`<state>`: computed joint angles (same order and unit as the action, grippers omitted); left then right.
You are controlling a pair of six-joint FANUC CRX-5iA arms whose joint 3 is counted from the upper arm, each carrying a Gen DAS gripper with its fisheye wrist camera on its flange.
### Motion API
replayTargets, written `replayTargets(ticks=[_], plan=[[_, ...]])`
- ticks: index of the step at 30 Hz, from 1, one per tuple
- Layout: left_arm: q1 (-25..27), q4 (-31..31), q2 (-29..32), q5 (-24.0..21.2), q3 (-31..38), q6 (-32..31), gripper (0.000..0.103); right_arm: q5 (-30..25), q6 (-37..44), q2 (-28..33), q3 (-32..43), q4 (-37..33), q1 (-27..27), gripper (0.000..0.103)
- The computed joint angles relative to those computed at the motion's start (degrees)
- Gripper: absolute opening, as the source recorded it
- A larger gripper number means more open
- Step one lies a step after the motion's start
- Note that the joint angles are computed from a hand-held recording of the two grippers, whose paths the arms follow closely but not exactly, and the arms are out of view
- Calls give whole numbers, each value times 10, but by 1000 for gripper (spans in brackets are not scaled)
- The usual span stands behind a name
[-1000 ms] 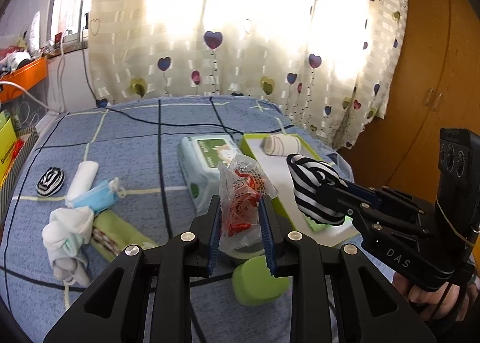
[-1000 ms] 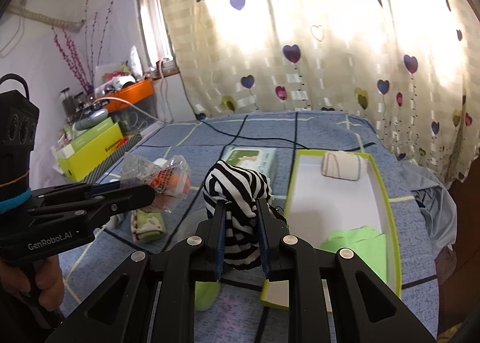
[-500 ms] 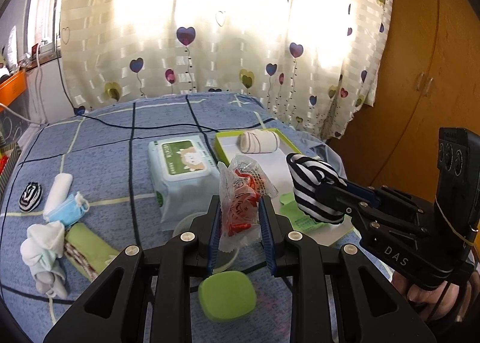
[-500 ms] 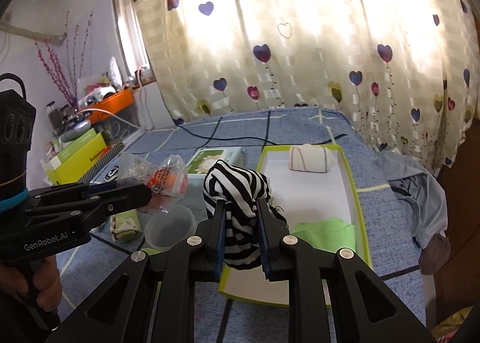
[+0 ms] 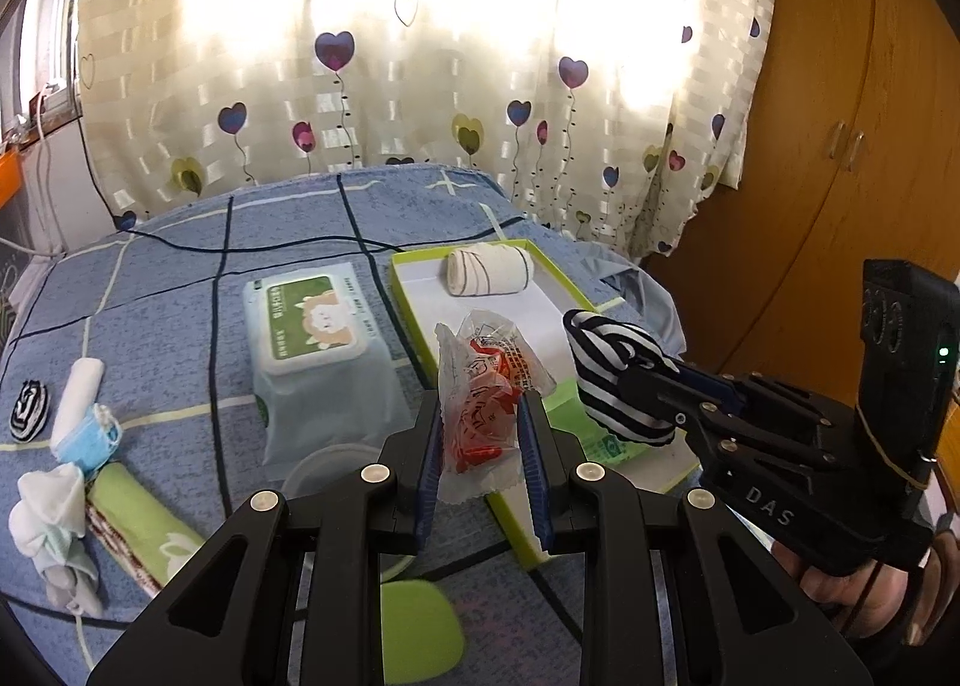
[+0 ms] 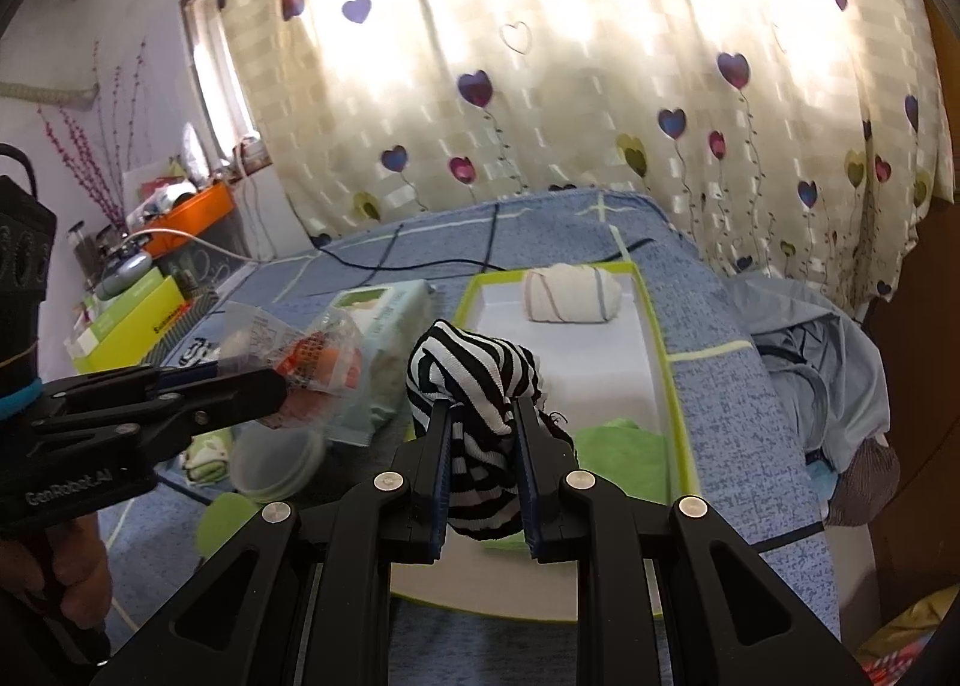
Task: Organize soft objects
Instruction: 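Carry the striped cloth and plastic bag over the white tray with both tools, then lower the striped cloth and plastic bag into the tray and open both tools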
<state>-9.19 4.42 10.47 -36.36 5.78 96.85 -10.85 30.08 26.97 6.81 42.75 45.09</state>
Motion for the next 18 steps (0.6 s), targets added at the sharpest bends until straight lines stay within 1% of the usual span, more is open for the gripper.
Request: replayTargets(ticks=[6,8,10,15,16,18], plan=[[-3,-3,19,-9,20,5,26,-26,33,15,26,-56,-10,18],[-3,-2,25,-12,25,6,26,-40,66,25,46,-94,-10,18],[-3,-2,31,-14,31,7,26,-61,117,38,77,-148,-9,18],[-5,-6,47,-27,50,14,26,-90,193,68,139,-228,-12,19],[-5,-7,50,-29,53,16,26,-98,209,74,152,-247,-13,21],[-7,-12,56,-34,62,21,26,-104,225,81,166,-268,-16,34]])
